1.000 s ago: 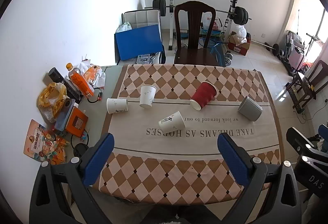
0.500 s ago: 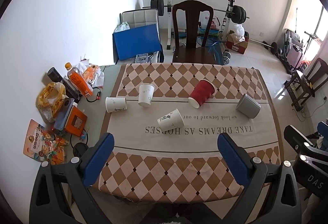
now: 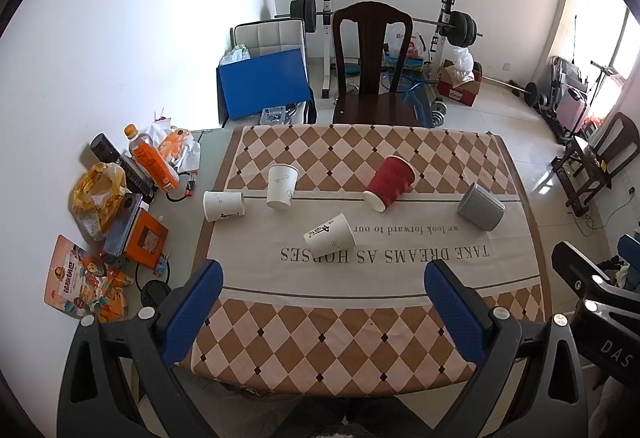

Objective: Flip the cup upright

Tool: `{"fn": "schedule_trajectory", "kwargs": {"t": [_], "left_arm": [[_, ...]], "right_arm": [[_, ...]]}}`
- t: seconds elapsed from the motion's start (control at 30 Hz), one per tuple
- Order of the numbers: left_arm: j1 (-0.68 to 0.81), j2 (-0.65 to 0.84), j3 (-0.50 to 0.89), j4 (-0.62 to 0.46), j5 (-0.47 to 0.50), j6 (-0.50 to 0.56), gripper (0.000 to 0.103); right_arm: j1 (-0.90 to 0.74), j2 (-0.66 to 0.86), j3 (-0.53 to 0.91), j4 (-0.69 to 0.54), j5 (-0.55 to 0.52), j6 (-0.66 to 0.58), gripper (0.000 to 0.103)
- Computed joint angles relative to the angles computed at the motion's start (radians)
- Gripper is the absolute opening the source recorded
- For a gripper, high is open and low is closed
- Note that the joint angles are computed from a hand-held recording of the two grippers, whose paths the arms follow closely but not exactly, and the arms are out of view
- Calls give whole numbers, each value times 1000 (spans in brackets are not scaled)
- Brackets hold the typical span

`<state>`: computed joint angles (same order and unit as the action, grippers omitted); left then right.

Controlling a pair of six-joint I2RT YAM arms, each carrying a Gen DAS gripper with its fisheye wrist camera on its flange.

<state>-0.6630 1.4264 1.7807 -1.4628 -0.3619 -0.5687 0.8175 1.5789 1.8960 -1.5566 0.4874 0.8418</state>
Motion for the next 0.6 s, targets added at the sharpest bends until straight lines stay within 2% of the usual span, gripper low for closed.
{"fn": "schedule_trajectory", "kwargs": {"t": [0.6], "left_arm": [[-6,-6,-1,-7,-4,-6,103]], "right_arm": [[8,-2,-6,0,2,8,103]]}}
